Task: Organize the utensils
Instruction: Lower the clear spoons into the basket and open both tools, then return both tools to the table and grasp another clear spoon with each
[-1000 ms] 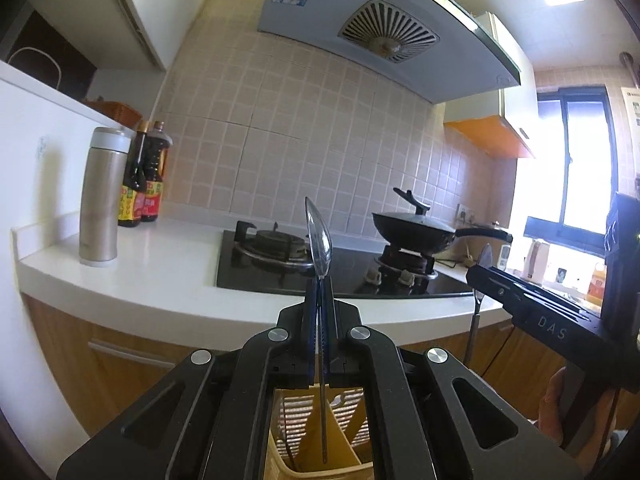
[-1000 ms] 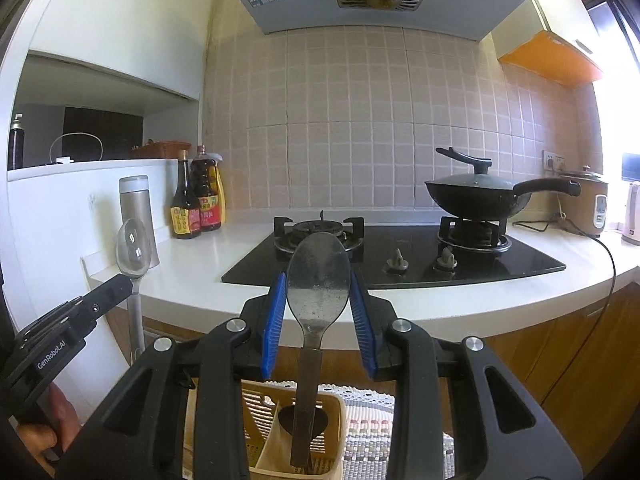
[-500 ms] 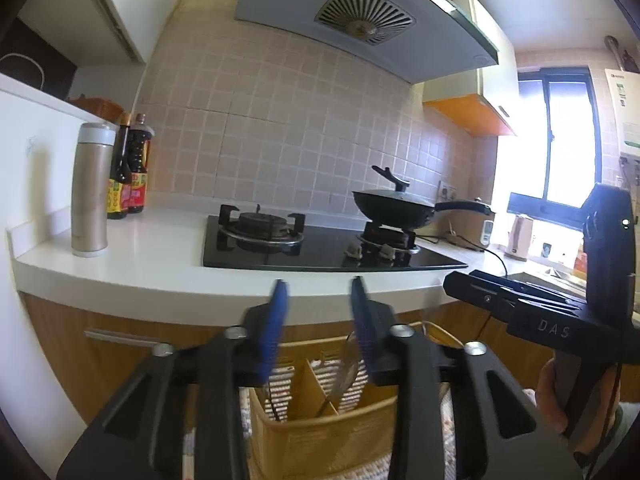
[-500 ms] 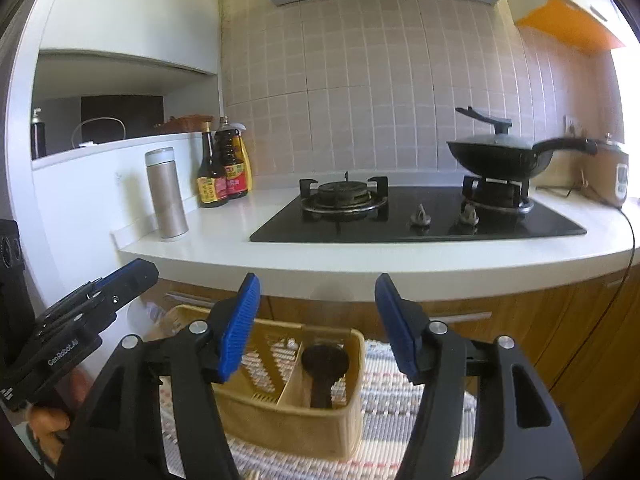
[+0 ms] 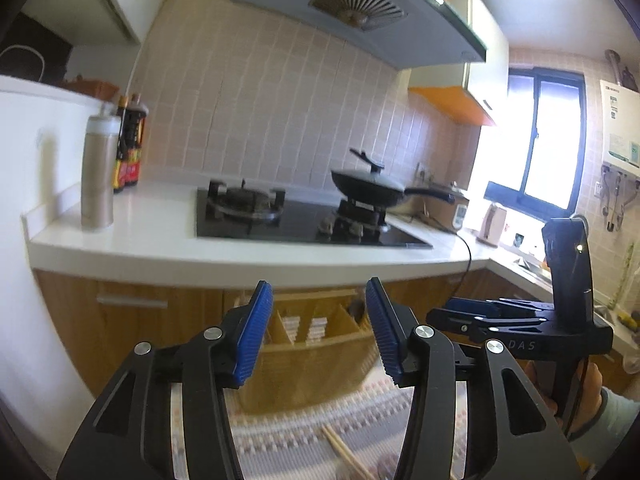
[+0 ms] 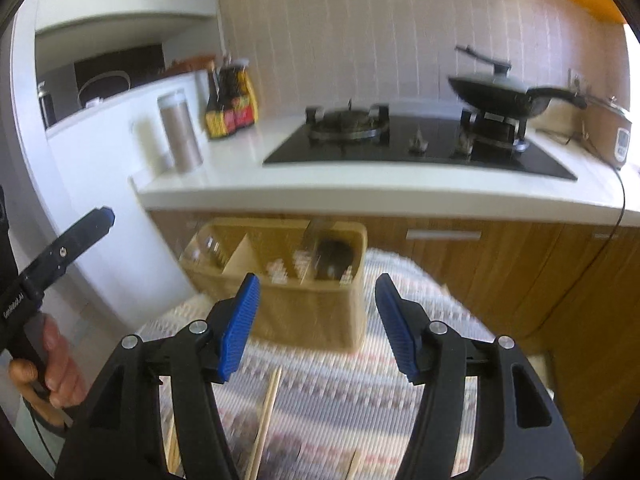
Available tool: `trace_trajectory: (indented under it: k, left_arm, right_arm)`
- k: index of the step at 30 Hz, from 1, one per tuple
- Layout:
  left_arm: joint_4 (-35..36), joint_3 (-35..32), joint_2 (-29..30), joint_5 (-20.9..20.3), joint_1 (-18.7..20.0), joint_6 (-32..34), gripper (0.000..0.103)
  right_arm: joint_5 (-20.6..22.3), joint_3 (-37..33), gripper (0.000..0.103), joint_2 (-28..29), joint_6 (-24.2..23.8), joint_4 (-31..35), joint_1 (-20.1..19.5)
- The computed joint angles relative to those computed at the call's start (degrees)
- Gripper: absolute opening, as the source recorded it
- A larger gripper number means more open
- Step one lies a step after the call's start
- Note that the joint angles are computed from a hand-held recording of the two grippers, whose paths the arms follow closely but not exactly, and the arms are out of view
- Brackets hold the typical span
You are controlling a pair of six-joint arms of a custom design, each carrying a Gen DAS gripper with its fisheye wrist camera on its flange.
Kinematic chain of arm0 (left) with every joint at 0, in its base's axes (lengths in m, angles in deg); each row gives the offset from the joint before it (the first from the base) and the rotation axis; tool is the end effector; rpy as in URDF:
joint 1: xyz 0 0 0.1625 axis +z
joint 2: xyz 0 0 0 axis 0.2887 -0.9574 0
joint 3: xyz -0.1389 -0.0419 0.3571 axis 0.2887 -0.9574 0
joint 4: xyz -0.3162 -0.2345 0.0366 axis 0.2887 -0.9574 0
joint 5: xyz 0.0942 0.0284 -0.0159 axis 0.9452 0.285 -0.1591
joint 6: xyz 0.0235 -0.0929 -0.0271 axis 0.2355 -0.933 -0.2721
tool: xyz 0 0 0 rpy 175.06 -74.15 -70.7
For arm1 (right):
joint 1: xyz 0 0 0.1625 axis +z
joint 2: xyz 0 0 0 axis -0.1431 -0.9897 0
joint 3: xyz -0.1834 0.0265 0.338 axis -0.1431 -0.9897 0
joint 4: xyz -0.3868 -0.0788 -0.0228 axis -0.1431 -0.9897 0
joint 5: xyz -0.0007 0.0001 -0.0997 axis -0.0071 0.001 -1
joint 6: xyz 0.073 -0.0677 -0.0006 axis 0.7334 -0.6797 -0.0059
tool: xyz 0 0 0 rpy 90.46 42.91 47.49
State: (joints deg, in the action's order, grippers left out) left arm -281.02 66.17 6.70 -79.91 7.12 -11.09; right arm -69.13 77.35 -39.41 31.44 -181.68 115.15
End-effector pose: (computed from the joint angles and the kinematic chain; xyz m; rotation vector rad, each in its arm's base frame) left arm -0.3519 -0.3496 0.1463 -1.3242 -2.5888 1.1868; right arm 0.1704 -0.2957 0.3276 0.2072 -2.3442 1.2224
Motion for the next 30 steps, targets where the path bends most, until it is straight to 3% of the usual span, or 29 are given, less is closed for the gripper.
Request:
trace_trajectory:
  k: [6,11,16,20,30]
  left_arm:
    - [15.5,1.6,-5.4,-0.3,-0.8,-6.1,0.047]
    - [26.5,2.0,-6.1,-5.3,0.7,-10.2,0.047]
    - [35.0,1.0,-2.9,-8.6,2.9,-12.7,0.047]
    - [39.3,0.2,0.5,-10.0,4.0,-12.7,0.045]
    - [40.1,-0.4,4.6,-9.8,3.6,-11.9,0.041]
  right_arm:
    - [-3.9,0.0,0.057,-1.4,7.4,14.8,1.8]
    - [1.0,0.7,0.056,-3.1,13.9,26.4,-2.6]
    - [4.4,2.4,0.055,-2.5,15.3,29.8,-6.7]
    - [6.0,4.0,0.040,-1.5,15.3,31.2,-9.0]
    - [10.4,7.3,0.030,-1.9,15.0,31.2,-12.7]
